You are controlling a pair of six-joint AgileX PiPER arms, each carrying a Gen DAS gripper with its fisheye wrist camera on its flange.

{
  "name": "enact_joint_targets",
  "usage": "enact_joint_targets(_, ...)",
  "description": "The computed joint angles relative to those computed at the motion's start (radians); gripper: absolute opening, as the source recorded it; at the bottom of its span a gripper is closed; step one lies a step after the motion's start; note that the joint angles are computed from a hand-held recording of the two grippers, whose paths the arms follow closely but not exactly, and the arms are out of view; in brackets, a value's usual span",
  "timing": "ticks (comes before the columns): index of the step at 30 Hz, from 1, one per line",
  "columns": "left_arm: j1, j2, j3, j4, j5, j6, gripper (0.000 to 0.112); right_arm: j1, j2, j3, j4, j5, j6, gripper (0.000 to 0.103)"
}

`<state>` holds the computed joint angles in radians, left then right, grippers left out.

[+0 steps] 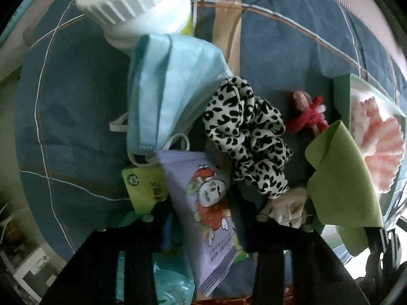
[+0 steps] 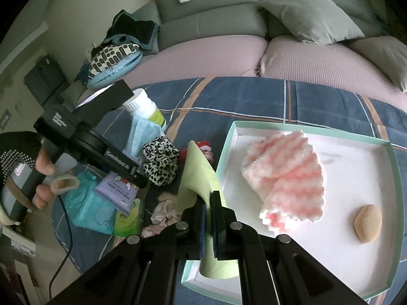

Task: Organize soft objects
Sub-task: 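Carry the green cloth with the right tool while the left tool grasps the purple snack packet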

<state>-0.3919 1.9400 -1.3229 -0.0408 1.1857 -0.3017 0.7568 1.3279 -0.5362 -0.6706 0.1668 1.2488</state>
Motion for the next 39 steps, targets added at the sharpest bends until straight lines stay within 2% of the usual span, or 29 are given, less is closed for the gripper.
enact_joint_targets(4,0.021,-0.034,0.037,-0.031,-0.031,0.017,0.034,-0.004,-0.006,0.004,0.017,-0.004,-0.014,0.004)
enact_joint_targets(6,0.029,-0.052,0.051,-0.049,-0.039,0.026,0.019,-0.005,-0.007,0.004,0.023,-0.004,-0.021,0.004)
enact_joint_targets(13,0.1,-0.172,0.199,-0.123,-0.113,0.11,0.019,-0.012,-0.02,0.013,0.054,-0.013,-0.05,0.004)
enact_joint_targets(16,0.133,-0.243,0.259,-0.182,-0.144,0.158,0.019,-0.011,-0.047,0.026,0.013,-0.021,-0.002,0.004)
enact_joint_targets(19,0.154,-0.331,0.294,-0.226,-0.148,0.187,0.019,-0.008,-0.091,0.038,-0.042,-0.02,0.057,0.004)
enact_joint_targets(22,0.16,-0.42,0.279,-0.231,-0.117,0.19,0.019,-0.006,-0.148,0.048,-0.092,-0.009,0.11,0.003)
enact_joint_targets(24,0.155,-0.484,0.262,-0.228,-0.106,0.192,0.019,0.003,-0.201,0.052,-0.139,0.017,0.157,0.003)
enact_joint_targets(26,0.186,-0.502,0.165,-0.242,-0.046,0.22,0.019,0.024,-0.259,0.053,-0.197,0.063,0.218,0.003)
enact_joint_targets(29,0.149,-0.56,0.118,-0.235,-0.042,0.205,0.019,0.042,-0.347,0.056,-0.228,0.132,0.248,0.003)
enact_joint_targets(33,0.073,-0.577,0.073,-0.247,-0.093,0.191,0.019,0.065,-0.493,0.058,-0.261,0.27,0.279,0.003)
enact_joint_targets(37,-0.025,-0.577,0.025,-0.247,-0.119,0.161,0.019,0.039,-0.634,0.061,-0.239,0.409,0.236,0.003)
enact_joint_targets(39,-0.077,-0.562,0.008,-0.248,-0.139,0.146,0.019,-0.001,-0.688,0.059,-0.2,0.452,0.18,0.003)
